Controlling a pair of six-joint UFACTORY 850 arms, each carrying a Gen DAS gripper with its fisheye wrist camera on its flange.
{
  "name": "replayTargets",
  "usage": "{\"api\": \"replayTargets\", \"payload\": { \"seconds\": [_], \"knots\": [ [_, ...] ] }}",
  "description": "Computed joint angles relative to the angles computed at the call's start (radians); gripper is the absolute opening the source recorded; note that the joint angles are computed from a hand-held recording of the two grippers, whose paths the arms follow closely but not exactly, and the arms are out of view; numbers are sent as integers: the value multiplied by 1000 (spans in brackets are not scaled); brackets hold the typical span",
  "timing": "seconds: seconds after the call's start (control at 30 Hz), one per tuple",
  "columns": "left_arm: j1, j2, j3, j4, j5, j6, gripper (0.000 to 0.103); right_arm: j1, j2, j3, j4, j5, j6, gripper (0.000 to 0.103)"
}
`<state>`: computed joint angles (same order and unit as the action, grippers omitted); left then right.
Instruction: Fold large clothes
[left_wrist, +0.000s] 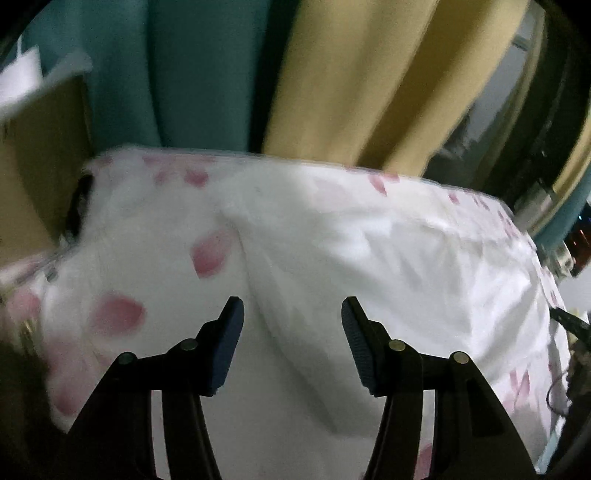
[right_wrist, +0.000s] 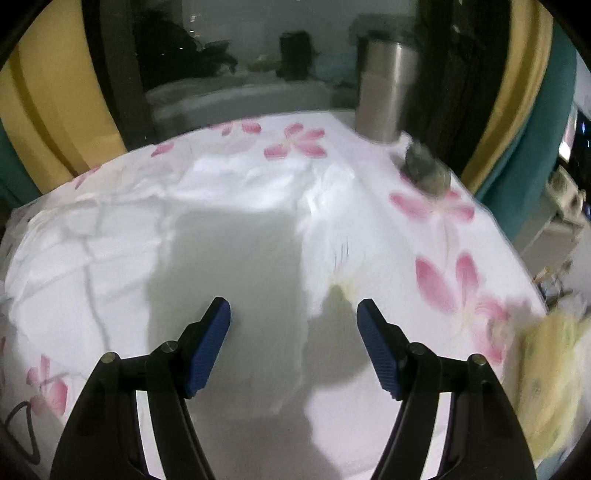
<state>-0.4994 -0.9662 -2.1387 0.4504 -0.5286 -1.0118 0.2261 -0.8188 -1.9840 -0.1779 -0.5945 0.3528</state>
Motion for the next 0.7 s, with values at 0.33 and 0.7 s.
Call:
{"api": "replayTargets", "payload": {
  "seconds": [0.33, 0.7],
  "knots": [
    [-44, 11, 58, -17, 31, 110, 4, 15, 98, 184, 51, 152, -73, 9],
    [-89, 190, 323, 266, 122, -238, 4, 22, 224, 354, -45, 212, 7, 8]
  ]
}}
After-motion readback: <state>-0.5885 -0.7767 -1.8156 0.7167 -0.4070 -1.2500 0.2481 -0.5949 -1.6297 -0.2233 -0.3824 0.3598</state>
